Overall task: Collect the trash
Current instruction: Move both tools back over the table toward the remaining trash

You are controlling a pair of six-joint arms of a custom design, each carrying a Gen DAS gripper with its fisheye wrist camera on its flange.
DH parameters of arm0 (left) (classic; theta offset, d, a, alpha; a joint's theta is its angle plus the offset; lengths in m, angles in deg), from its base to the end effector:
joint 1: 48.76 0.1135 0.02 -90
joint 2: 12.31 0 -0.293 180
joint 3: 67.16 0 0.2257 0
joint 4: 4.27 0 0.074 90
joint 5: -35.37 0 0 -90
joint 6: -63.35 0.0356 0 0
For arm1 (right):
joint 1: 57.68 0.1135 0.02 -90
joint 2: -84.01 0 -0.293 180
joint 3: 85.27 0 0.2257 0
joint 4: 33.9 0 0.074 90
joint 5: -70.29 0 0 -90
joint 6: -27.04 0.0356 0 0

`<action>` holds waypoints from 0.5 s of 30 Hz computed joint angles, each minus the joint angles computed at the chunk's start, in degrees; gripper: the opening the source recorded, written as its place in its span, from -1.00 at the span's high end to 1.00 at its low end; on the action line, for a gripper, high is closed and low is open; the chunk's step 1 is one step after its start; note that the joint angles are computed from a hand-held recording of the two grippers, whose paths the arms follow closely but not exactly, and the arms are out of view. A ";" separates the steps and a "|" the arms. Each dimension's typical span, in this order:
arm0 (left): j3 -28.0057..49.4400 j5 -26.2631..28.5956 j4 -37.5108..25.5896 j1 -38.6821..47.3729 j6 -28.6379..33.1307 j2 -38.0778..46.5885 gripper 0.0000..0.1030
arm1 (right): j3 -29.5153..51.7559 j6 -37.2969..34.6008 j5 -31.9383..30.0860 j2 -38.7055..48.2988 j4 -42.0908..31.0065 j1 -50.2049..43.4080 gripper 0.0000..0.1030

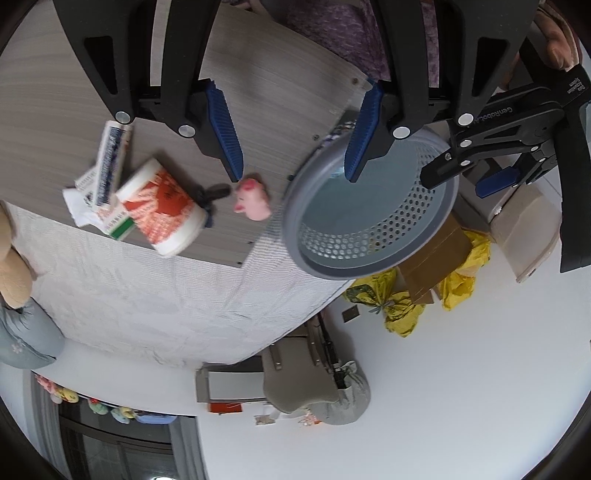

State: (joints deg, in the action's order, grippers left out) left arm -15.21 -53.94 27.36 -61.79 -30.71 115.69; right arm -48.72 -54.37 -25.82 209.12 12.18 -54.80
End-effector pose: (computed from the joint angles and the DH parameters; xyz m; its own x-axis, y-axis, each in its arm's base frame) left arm 0.3244 -0.0755 0.0486 -0.6967 0.0886 -0.7118 0.1850 0.9810 -0.0590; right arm 0.2743 0.0176 0.0537 -0.6861 0.1142 -0.7185 -0.0262 0.9831 0.1812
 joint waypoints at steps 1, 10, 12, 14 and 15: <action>-0.06 -0.14 0.13 -0.82 -0.52 0.02 -0.88 | -1.00 -0.27 -0.21 0.22 1.12 -1.14 -0.08; 0.77 -2.38 1.21 -8.27 -4.15 1.66 -0.88 | -6.78 -4.79 -2.49 4.45 9.49 -13.61 -0.11; 1.69 -3.09 0.80 -9.56 -4.59 2.19 -0.88 | -6.40 -5.79 -3.00 5.72 9.75 -16.45 -0.11; 2.68 -3.52 0.10 -10.60 -5.02 2.70 -0.88 | -5.23 -6.44 -4.08 7.19 9.06 -19.63 -0.11; 3.26 -3.83 -0.29 -11.11 -5.14 3.02 -0.88 | -4.30 -6.64 -4.52 7.71 8.08 -20.90 -0.11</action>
State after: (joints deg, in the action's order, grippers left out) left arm -11.95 -57.77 27.07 -72.91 -35.85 118.71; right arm -53.02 -61.01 -30.33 216.84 20.27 -75.70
